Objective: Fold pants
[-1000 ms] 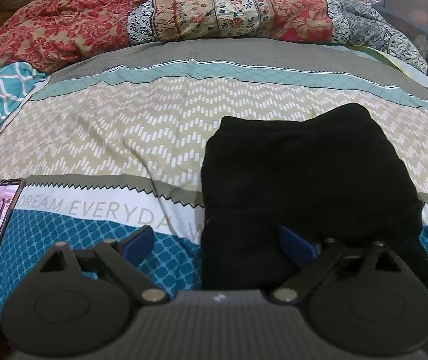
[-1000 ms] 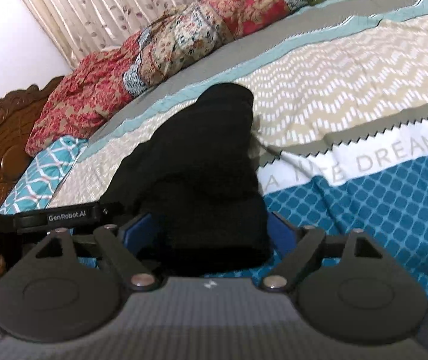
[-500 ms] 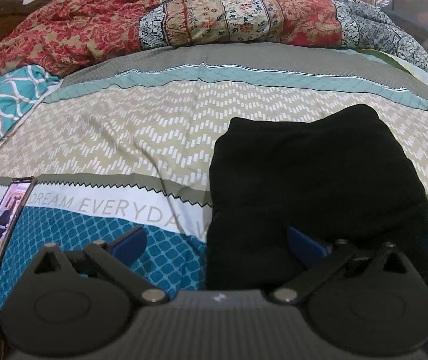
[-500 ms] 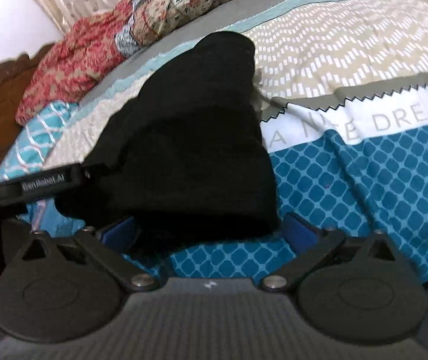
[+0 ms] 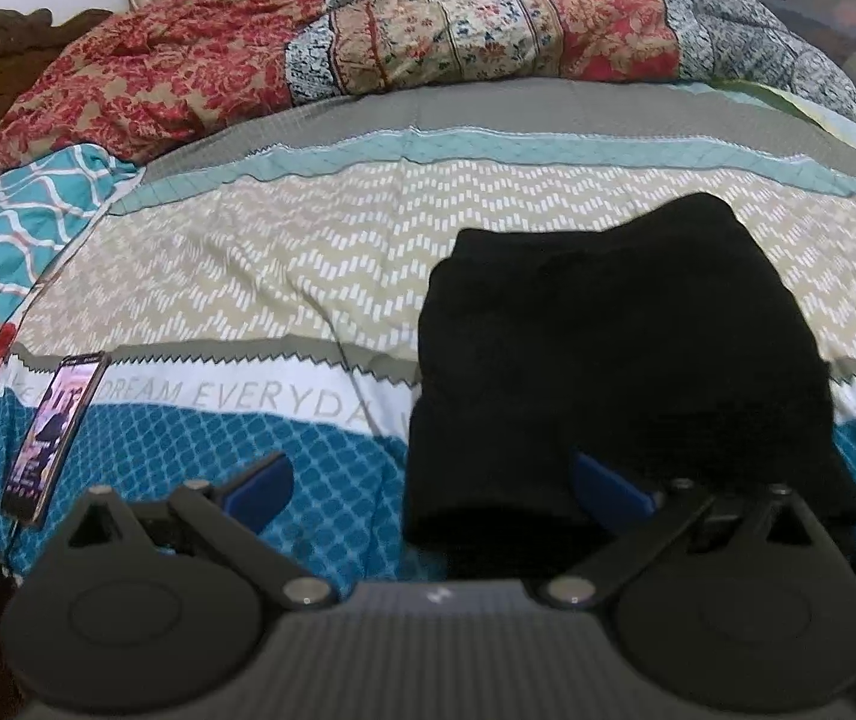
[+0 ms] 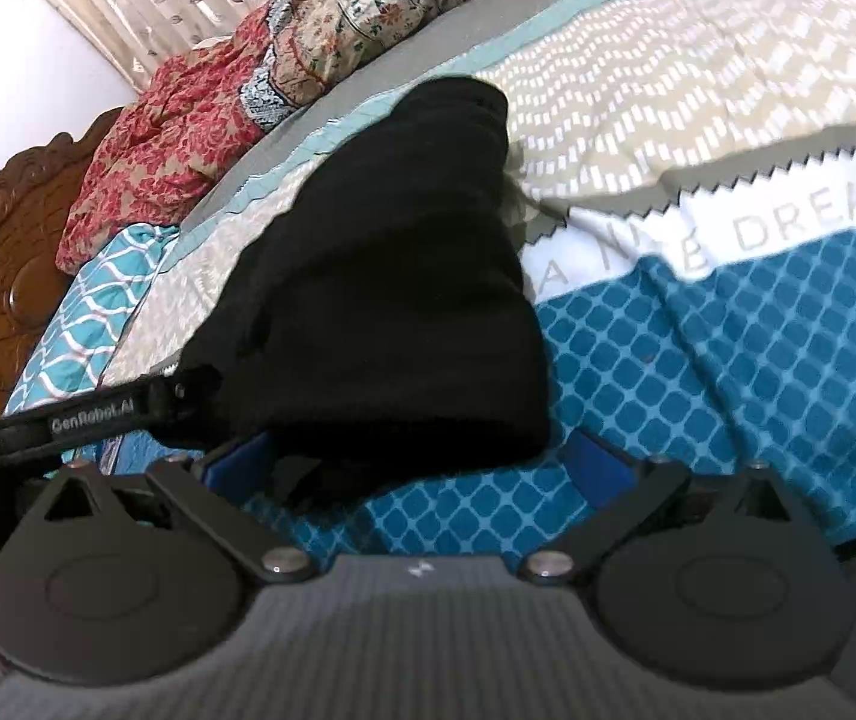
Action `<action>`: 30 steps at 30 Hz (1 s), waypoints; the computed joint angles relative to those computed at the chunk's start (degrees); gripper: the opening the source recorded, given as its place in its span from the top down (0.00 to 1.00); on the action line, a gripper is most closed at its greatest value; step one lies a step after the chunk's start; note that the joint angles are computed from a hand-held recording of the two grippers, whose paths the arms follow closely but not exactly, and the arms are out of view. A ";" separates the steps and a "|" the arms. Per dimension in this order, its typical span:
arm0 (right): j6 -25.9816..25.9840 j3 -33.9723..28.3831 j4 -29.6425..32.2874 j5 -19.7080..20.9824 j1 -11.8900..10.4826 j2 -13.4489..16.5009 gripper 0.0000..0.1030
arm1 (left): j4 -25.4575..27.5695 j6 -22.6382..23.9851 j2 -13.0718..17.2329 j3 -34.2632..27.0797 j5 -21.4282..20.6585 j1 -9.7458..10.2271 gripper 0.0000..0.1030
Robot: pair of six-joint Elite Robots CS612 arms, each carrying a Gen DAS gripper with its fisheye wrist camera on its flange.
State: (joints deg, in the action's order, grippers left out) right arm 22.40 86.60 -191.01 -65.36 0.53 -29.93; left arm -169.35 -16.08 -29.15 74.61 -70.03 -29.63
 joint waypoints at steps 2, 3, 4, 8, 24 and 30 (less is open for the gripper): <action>-0.63 1.24 -0.77 -1.81 0.07 -1.30 0.00 | 0.00 0.26 -0.84 1.23 0.14 -0.17 0.00; -1.20 1.71 -0.76 -2.87 0.39 -1.90 0.00 | -0.19 0.37 -1.22 1.83 0.27 -0.26 0.00; -2.34 2.34 -0.86 -4.13 0.64 -2.66 0.00 | -0.40 0.42 -1.57 2.38 0.34 -0.35 0.00; -6.23 4.38 -2.33 -8.33 1.72 -5.08 0.00 | -1.85 0.01 -2.93 4.40 0.39 -0.62 0.00; -15.85 4.16 -6.43 -12.54 5.03 -5.15 0.00 | -0.21 -5.35 -4.55 5.79 2.05 -0.68 0.00; -13.34 3.91 -5.21 -12.34 5.02 -5.03 0.00 | -0.26 -4.75 -4.59 6.04 2.39 -0.82 0.00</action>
State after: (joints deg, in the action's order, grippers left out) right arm 9.06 90.50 -196.22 -77.70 5.55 -34.96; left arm -169.61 -20.83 -33.74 80.65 -67.64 -30.46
